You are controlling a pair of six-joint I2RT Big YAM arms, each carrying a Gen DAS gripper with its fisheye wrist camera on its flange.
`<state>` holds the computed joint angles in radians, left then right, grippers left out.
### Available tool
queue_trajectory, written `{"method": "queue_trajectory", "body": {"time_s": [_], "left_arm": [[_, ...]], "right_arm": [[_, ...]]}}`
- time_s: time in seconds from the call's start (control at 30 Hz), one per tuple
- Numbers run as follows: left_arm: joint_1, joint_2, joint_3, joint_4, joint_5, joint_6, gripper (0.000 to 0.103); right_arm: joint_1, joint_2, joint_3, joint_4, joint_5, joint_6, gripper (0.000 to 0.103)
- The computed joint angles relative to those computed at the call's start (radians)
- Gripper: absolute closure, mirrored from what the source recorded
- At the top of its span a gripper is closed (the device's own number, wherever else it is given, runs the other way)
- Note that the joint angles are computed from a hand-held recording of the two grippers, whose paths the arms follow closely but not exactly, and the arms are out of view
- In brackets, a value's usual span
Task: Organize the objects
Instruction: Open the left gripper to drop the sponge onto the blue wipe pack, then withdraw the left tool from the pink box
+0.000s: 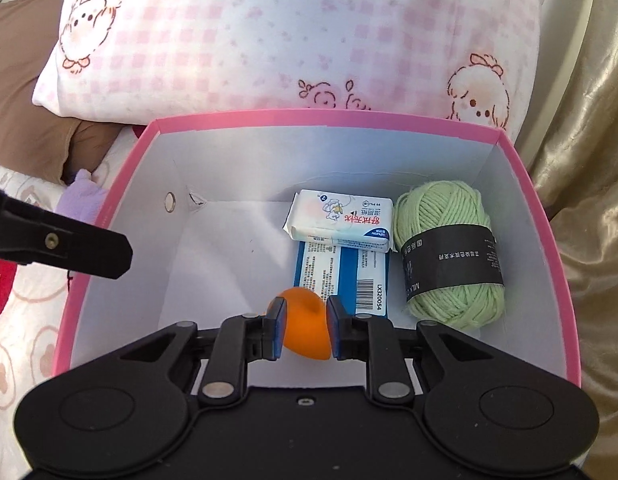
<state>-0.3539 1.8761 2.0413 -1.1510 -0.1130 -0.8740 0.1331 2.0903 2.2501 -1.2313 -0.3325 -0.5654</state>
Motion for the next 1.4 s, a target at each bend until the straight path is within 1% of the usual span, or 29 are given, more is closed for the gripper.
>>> {"method": "queue_trajectory", "body": {"time_s": [0.07, 0.13, 0.23, 0.27, 0.33, 0.4, 0.43, 0.5, 0.6, 0.67, 0.77, 0.87, 0.97, 1.03, 1.1, 1.13, 1.17, 1.2, 1.33, 1.4], "left_arm": [[-0.009, -0.002, 0.010, -0.024, -0.027, 0.016, 0.045], [-0.016, -0.012, 0.010, -0.041, -0.046, 0.029, 0.045], [-0.028, -0.029, 0.005, -0.065, -0.060, 0.041, 0.042], [-0.033, -0.032, 0.010, -0.082, -0.067, 0.046, 0.040], [-0.044, -0.032, 0.033, -0.134, -0.089, 0.052, 0.036], [-0.057, -0.027, 0.062, -0.194, -0.109, 0.055, 0.029], [-0.063, -0.029, 0.070, -0.214, -0.121, 0.056, 0.028], [-0.077, -0.042, 0.072, -0.242, -0.139, 0.060, 0.022], [-0.097, -0.086, 0.039, -0.246, -0.156, 0.059, 0.017], [-0.107, -0.119, 0.014, -0.245, -0.157, 0.050, 0.016], [-0.123, -0.167, -0.021, -0.248, -0.167, 0.043, 0.015], [-0.142, -0.216, -0.054, -0.271, -0.196, 0.026, 0.015], [-0.156, -0.257, -0.085, -0.291, -0.204, 0.012, 0.014], [-0.165, -0.282, -0.103, -0.300, -0.207, 0.004, 0.014], [-0.179, -0.310, -0.122, -0.309, -0.226, -0.009, 0.014], [-0.187, -0.322, -0.129, -0.315, -0.237, -0.011, 0.014], [-0.194, -0.334, -0.139, -0.320, -0.246, -0.010, 0.012], [-0.201, -0.346, -0.150, -0.322, -0.257, -0.012, 0.011], [-0.221, -0.402, -0.211, -0.324, -0.290, -0.040, 0.008], [-0.226, -0.441, -0.263, -0.297, -0.304, -0.057, 0.005]], "right_arm": [[0.002, -0.008, -0.019, 0.009, 0.009, -0.006, 0.078], [0.003, -0.010, -0.026, 0.012, 0.026, 0.013, 0.078], [-0.012, -0.021, -0.022, -0.015, -0.021, 0.052, 0.077], [-0.018, -0.030, -0.022, -0.029, -0.039, 0.057, 0.077], [-0.027, -0.063, -0.041, -0.045, -0.063, 0.049, 0.075], [-0.032, -0.109, -0.079, -0.041, -0.067, 0.029, 0.073], [-0.035, -0.130, -0.094, -0.040, -0.069, 0.022, 0.071], [-0.043, -0.167, -0.116, -0.044, -0.078, 0.018, 0.067], [-0.056, -0.205, -0.131, -0.070, -0.102, 0.013, 0.061], [-0.063, -0.233, -0.144, -0.089, -0.118, -0.003, 0.055], [-0.067, -0.279, -0.176, -0.100, -0.135, -0.033, 0.049], [-0.069, -0.321, -0.207, -0.112, -0.154, -0.058, 0.044], [-0.065, -0.358, -0.233, -0.126, -0.164, -0.088, 0.040], [-0.058, -0.378, -0.244, -0.139, -0.160, -0.108, 0.038], [-0.052, -0.400, -0.259, -0.142, -0.156, -0.115, 0.036], [-0.050, -0.408, -0.264, -0.147, -0.160, -0.123, 0.030], [-0.047, -0.420, -0.274, -0.149, -0.167, -0.131, 0.021], [-0.045, -0.432, -0.285, -0.144, -0.174, -0.136, 0.018], [-0.028, -0.476, -0.331, -0.146, -0.199, -0.169, 0.016], [-0.015, -0.488, -0.347, -0.159, -0.204, -0.193, 0.016]]}}
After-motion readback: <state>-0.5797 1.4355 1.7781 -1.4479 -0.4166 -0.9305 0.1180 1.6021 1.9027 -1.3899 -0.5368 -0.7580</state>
